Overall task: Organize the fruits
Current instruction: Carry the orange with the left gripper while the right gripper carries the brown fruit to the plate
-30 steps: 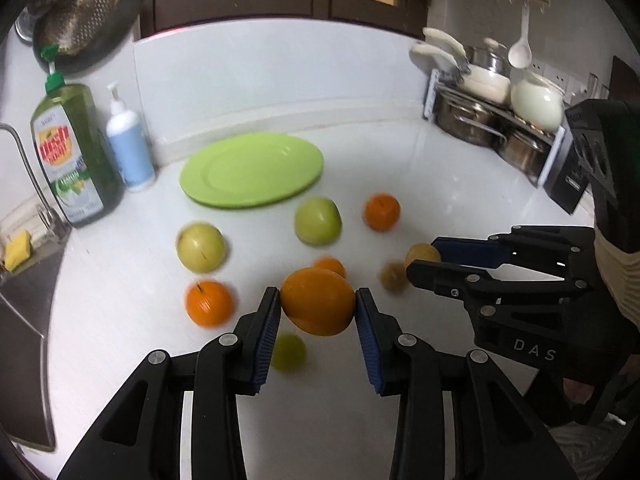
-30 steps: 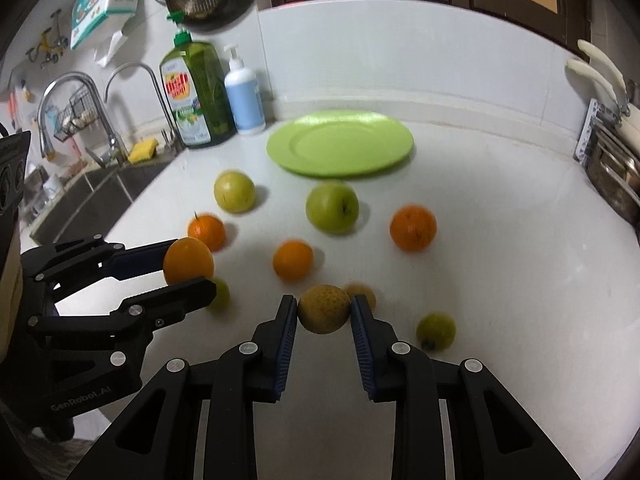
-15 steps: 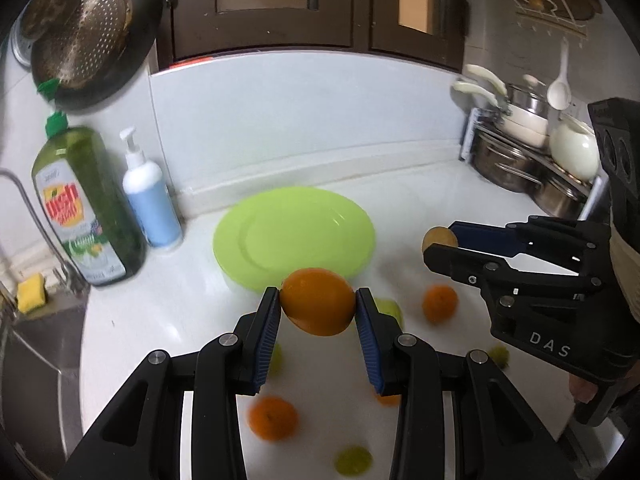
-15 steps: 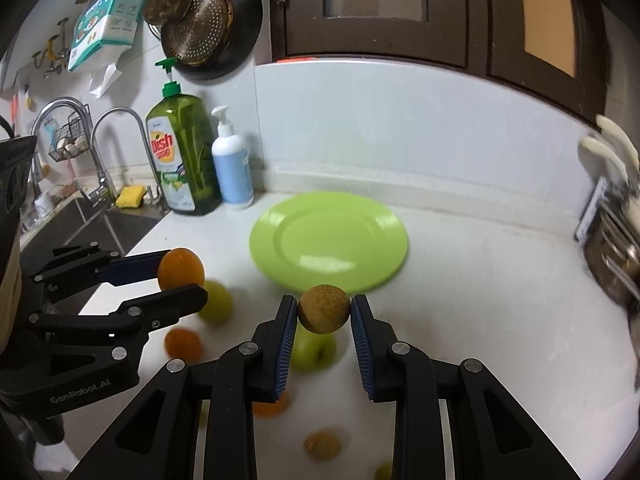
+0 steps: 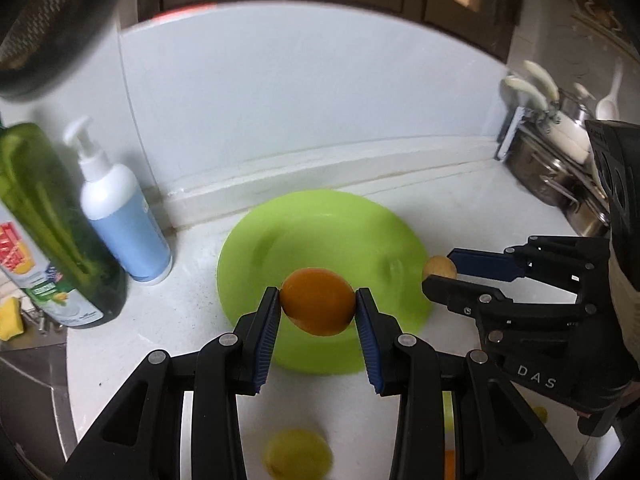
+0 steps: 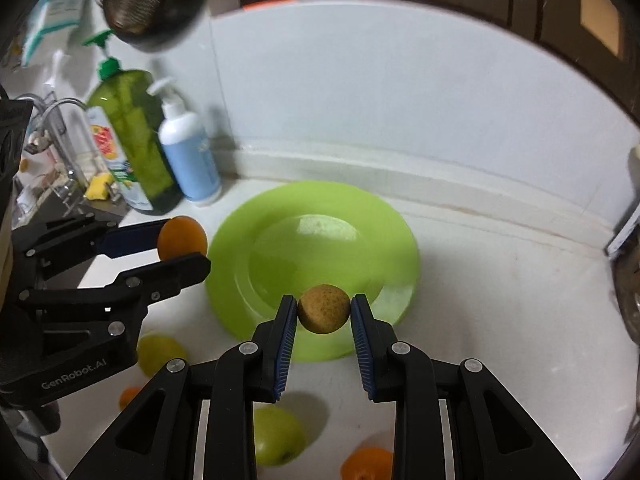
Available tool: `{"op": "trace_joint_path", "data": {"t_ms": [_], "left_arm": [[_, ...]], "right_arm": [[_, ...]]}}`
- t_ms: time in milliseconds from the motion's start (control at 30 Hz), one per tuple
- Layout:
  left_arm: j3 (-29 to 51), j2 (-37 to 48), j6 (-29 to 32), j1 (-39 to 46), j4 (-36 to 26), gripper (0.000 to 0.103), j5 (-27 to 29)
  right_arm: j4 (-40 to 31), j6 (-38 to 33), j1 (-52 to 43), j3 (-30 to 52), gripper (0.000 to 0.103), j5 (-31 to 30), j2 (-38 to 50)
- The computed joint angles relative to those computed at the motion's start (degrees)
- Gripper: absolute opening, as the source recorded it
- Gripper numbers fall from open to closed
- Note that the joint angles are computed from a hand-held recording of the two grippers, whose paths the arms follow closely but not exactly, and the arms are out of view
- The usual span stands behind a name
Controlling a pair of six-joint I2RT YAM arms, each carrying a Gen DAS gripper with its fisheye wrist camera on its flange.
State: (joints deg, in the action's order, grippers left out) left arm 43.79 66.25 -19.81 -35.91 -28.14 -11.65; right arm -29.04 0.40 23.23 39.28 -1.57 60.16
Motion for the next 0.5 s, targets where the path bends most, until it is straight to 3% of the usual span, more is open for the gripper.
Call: {"op": "trace_joint_path", "data": {"t_ms": [233,500], "left_arm": [[2.07,9.43,4.78,7.95,2.56,0.038,5.48],[2.35,15.4,8.37,12.03,4.05,0.038,7.68]], "right_arm": [[2.98,2.55,0.44,7.25,0.029,0.54,15.89],[3.04,5.39,1.74,11.41,0.029,0.58,24.46]]}}
